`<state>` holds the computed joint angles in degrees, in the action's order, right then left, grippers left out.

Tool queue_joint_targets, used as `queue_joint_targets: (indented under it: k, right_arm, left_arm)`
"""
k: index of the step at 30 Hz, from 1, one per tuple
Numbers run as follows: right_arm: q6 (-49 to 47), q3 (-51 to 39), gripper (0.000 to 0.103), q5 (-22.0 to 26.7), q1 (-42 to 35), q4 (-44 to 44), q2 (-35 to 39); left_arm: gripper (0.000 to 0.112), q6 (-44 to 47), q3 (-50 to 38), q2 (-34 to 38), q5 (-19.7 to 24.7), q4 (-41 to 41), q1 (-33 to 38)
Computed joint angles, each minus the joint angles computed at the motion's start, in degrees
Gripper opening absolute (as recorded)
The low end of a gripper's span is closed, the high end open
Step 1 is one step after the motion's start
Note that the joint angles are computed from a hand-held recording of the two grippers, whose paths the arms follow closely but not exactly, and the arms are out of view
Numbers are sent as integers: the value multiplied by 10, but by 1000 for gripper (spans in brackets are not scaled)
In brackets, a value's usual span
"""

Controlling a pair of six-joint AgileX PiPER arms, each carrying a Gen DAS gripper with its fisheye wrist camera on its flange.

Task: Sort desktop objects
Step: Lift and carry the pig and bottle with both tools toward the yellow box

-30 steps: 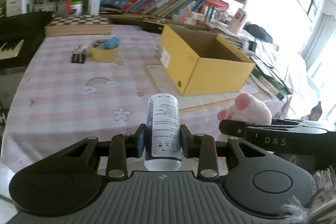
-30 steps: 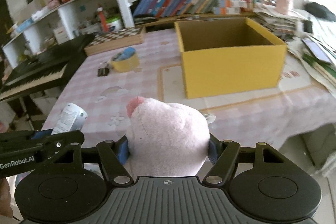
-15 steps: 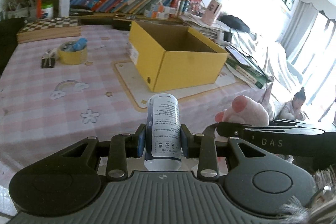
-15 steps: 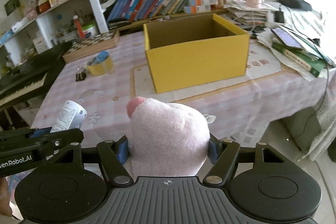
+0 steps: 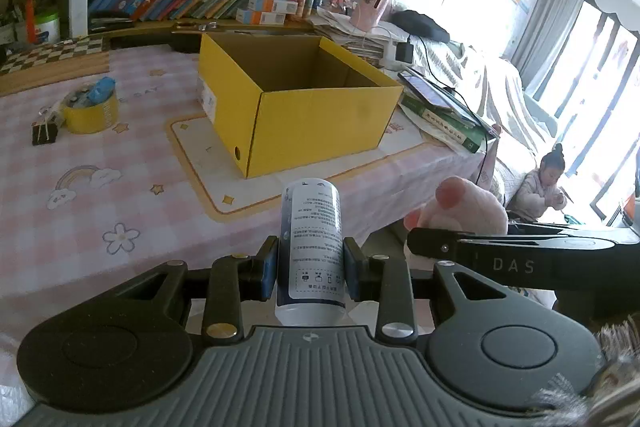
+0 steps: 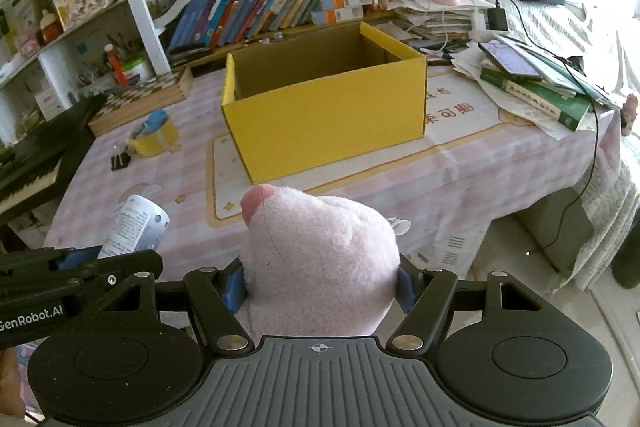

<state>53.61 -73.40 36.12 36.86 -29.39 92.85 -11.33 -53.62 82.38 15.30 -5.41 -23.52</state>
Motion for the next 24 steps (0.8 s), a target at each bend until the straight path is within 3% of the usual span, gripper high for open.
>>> queue_joint_targets:
  k: [10, 24]
  right_arm:
    - [-97, -26, 70, -27, -60, 68, 19]
    - [-295, -99, 70, -15, -154, 216, 71]
  left_arm:
    - [30, -59, -79, 63, 18, 59, -19]
    - [30, -111, -212, 175, 51, 89, -45]
